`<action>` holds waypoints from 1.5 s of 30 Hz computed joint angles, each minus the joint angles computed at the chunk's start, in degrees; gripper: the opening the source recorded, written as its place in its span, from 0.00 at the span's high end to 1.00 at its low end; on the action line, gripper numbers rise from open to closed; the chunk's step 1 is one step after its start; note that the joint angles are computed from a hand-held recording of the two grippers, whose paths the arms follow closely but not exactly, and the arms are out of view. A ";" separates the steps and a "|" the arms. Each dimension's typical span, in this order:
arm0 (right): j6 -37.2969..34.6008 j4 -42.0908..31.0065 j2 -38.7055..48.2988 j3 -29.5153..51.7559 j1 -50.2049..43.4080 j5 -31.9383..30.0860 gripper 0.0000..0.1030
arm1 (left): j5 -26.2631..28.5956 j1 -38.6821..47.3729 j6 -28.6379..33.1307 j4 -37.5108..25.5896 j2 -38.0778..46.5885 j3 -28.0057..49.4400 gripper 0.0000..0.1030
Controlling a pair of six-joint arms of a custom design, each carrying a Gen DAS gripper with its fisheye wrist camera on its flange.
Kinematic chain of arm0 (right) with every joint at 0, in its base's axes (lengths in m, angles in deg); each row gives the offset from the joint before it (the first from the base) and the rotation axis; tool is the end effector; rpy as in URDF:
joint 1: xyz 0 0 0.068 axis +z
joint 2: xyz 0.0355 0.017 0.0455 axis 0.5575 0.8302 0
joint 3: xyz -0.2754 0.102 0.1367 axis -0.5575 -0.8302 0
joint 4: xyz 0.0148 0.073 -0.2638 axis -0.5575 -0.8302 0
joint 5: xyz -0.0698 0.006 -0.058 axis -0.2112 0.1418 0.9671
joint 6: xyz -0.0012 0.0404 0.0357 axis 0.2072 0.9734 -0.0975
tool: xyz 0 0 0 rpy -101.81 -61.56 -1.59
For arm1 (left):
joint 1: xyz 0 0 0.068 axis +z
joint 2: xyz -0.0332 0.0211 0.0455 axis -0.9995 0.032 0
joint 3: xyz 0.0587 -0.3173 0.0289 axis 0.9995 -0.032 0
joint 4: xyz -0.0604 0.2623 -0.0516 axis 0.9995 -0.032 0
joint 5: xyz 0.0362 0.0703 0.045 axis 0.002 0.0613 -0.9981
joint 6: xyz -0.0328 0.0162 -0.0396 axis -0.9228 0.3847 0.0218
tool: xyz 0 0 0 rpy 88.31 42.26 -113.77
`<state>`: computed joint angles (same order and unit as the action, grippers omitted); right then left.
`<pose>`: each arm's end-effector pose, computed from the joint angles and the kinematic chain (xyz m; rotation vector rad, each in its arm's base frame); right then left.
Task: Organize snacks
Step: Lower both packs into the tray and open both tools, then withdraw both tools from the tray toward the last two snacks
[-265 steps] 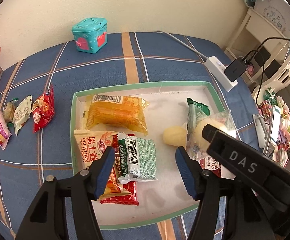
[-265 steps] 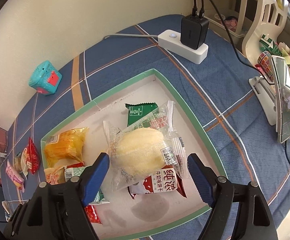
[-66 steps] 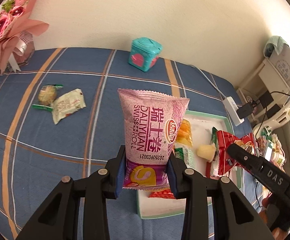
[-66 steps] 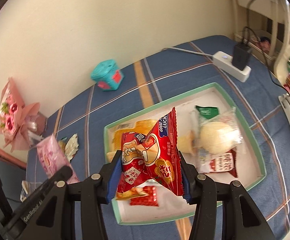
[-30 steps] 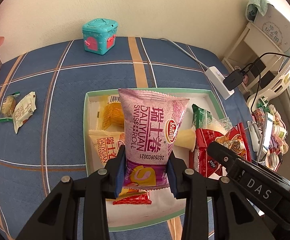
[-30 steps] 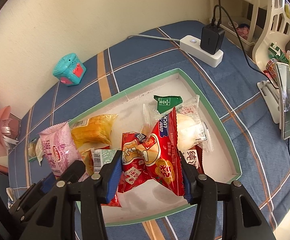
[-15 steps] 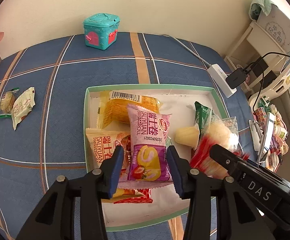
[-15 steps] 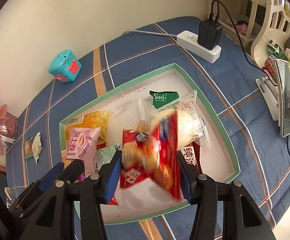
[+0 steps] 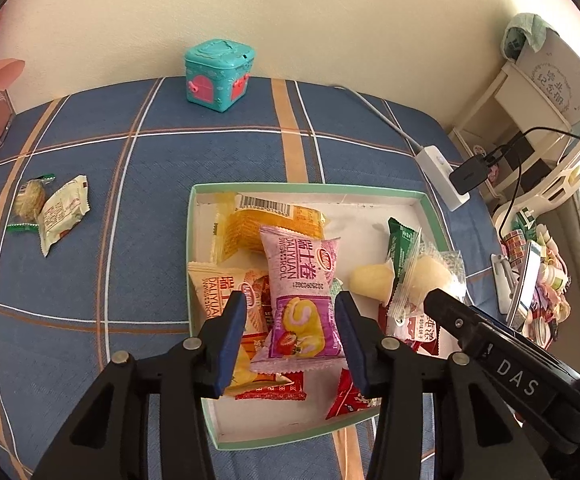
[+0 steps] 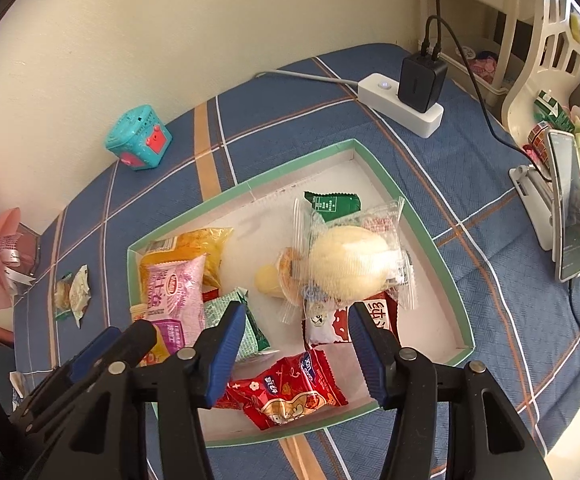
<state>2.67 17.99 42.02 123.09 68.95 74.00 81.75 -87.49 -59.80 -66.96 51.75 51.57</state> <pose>0.1658 0.1114 0.2371 0.2523 2.7281 0.2478 0.1561 -0.0061 0.2291 -0.1520 2.6750 -0.3389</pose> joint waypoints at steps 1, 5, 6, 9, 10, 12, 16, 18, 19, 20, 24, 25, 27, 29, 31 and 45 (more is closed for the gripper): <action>-0.01 -0.19 -0.15 0.16 0.11 0.20 0.44 | 0.16 1.04 0.46 -0.39 -0.12 0.16 0.55; -0.02 -0.64 0.08 0.79 0.76 0.72 0.44 | 0.06 4.88 2.58 -1.45 -0.45 0.48 0.55; -0.07 -0.65 0.19 0.88 0.88 0.75 0.44 | -0.09 5.74 3.13 -1.64 -0.49 0.54 0.55; 0.11 -0.69 0.47 1.14 1.47 1.08 0.44 | -0.44 8.23 4.52 -1.77 -0.12 0.64 0.55; 0.54 -0.77 0.44 1.15 1.90 1.33 0.44 | -0.34 9.46 5.07 -1.74 -0.07 0.48 0.54; 0.63 -0.65 0.58 1.16 2.08 1.38 0.44 | -0.18 12.03 6.29 -1.67 0.07 0.20 0.45; 0.98 0.18 0.68 0.92 2.80 1.72 0.27 | -0.17 15.26 8.28 -1.35 0.02 -0.18 0.37; 0.69 0.63 0.70 0.87 3.00 1.78 0.24 | 0.02 17.12 9.18 -1.06 0.36 -0.40 0.29; 0.60 0.86 0.78 0.83 3.12 1.75 0.18 | 0.13 18.00 9.66 -0.98 0.34 -0.51 0.24; 0.50 1.05 0.88 0.83 3.27 1.80 0.15 | 0.16 18.68 10.02 -0.79 0.47 -0.56 0.24; 0.33 1.61 1.22 0.83 3.91 2.13 0.09 | 0.09 21.46 11.42 0.03 0.89 -0.73 0.14; 0.25 1.74 1.26 0.82 4.00 2.22 0.08 | 0.06 22.09 11.59 0.27 0.89 -0.76 0.13; 0.11 1.90 1.38 0.86 4.17 2.35 0.08 | 0.08 23.05 11.96 0.60 1.07 -0.75 0.13; 0.06 1.96 1.44 0.83 4.27 2.42 0.08 | 0.18 24.03 12.45 1.05 1.25 -0.78 0.12; 0.16 2.03 1.58 0.80 4.47 2.50 0.08 | -0.42 24.83 12.80 1.89 1.24 -1.07 0.07; 0.08 4.69 1.29 0.00 6.08 3.42 0.00 | 0.45 30.35 14.79 5.09 1.37 -1.94 0.05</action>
